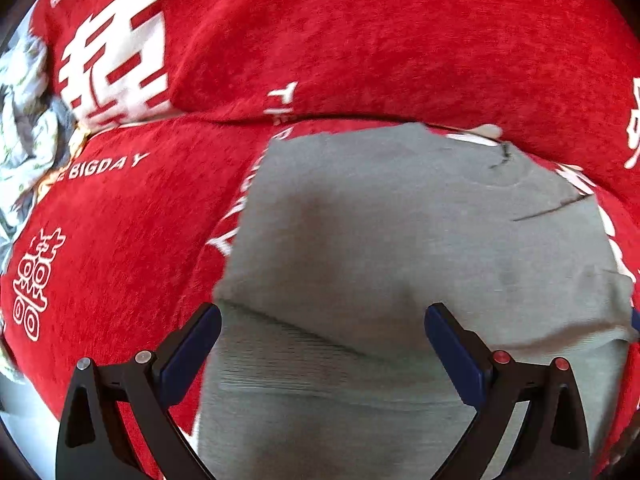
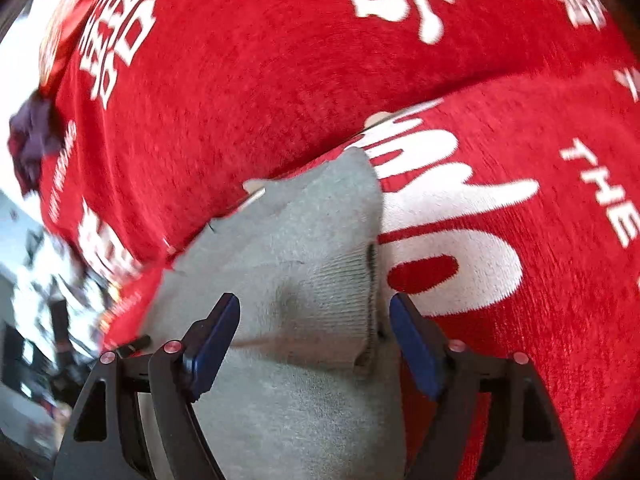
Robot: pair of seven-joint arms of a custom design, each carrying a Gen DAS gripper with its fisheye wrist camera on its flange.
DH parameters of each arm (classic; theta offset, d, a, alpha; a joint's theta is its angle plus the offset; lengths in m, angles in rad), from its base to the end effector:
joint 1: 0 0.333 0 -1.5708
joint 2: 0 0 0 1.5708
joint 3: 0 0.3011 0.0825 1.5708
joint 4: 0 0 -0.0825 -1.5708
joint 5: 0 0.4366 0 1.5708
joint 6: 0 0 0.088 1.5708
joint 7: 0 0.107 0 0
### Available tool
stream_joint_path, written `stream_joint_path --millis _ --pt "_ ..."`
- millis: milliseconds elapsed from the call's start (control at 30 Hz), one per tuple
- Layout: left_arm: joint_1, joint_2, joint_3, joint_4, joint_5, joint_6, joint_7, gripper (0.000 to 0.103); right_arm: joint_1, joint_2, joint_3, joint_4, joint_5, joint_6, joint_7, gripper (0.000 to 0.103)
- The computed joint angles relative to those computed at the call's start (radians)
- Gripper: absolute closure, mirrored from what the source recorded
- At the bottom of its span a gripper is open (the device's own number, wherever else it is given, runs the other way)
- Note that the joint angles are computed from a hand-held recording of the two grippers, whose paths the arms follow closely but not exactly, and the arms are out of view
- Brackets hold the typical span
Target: Fold small clothes
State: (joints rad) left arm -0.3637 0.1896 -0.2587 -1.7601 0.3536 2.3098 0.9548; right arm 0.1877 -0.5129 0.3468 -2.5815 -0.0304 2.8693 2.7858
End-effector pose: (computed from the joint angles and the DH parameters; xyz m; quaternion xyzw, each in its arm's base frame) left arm 0.5730 -0.3911 0.4641 -0.6235 0.7500 -0.1578 0.1547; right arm 0.4188 0.2538 0.4736 -0.4192 0.8221 -0.0609 0.3805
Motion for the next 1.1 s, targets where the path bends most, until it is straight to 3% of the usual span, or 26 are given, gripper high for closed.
stream_joint_path --millis 100,167,200,233,300,367,400,533,600,667,700,733,833,900,933,967,1033,1100 --pt "-0.014 0.02 -0.007 0.024 0.006 -0.007 0.005 0.001 0.044 0.036 -0.047 0.021 0.032 0.005 -0.064 0.026" --pt "-0.025 0.04 -0.008 0.041 0.02 -0.029 0.01 0.001 0.038 0.07 -0.039 0.077 0.0 -0.09 -0.111 0.048" --pt "-0.032 0.056 -0.007 0.055 0.029 -0.056 0.012 0.001 0.042 0.08 -0.041 0.106 -0.015 -0.174 -0.131 0.069" --pt "-0.036 0.069 -0.007 0.064 0.029 -0.084 0.019 0.001 0.047 0.095 -0.046 0.131 -0.03 -0.229 -0.148 0.073" --pt "-0.028 0.037 -0.004 0.006 0.015 -0.028 0.002 0.001 0.05 0.072 -0.046 0.122 -0.064 -0.225 -0.134 0.079" --pt "-0.018 0.018 -0.006 -0.021 -0.011 -0.009 0.005 0.001 0.02 0.035 -0.007 0.121 -0.152 -0.242 -0.1 0.093" --pt "-0.016 0.011 -0.006 -0.03 -0.015 -0.001 0.001 0.001 0.015 0.023 0.002 0.118 -0.178 -0.253 -0.09 0.095" --pt "-0.03 -0.001 -0.008 -0.028 0.023 -0.025 -0.021 0.001 0.049 0.044 -0.034 0.135 -0.171 -0.351 -0.117 0.094" --pt "-0.03 -0.033 -0.016 -0.054 0.019 0.021 -0.014 0.001 0.03 0.009 -0.008 0.134 -0.223 -0.368 -0.065 0.09" --pt "-0.031 -0.041 -0.023 -0.056 0.014 0.06 -0.002 0.001 0.007 -0.003 0.033 0.16 -0.307 -0.398 -0.034 0.071" --pt "-0.033 -0.035 -0.028 -0.044 0.004 0.065 0.012 0.001 0.007 0.006 0.044 0.178 -0.34 -0.397 -0.037 0.054" --pt "-0.037 -0.024 -0.033 -0.031 -0.005 0.071 0.028 0.001 0.019 0.033 0.042 0.203 -0.354 -0.396 -0.062 0.048" --pt "-0.064 0.015 -0.042 0.01 0.014 0.043 0.059 0.001 0.096 0.142 0.0 0.27 -0.318 -0.382 -0.186 0.047" --pt "-0.084 0.034 -0.039 0.02 0.032 -0.009 0.07 0.001 0.134 0.212 -0.009 0.324 -0.307 -0.46 -0.245 0.047" --pt "-0.08 0.013 -0.039 -0.018 0.024 0.015 0.057 0.0 0.154 0.227 -0.021 0.324 -0.292 -0.475 -0.255 0.048" --pt "-0.073 -0.015 -0.039 -0.059 0.006 0.054 0.05 0.001 0.167 0.234 -0.021 0.318 -0.301 -0.492 -0.245 0.047" --pt "-0.063 -0.033 -0.045 -0.075 -0.042 0.011 0.086 0.001 0.186 0.211 -0.021 0.301 -0.347 -0.494 -0.226 0.047" --pt "-0.062 -0.062 -0.042 -0.111 -0.026 0.032 0.082 0.001 0.205 0.191 -0.038 0.297 -0.331 -0.499 -0.242 0.045"
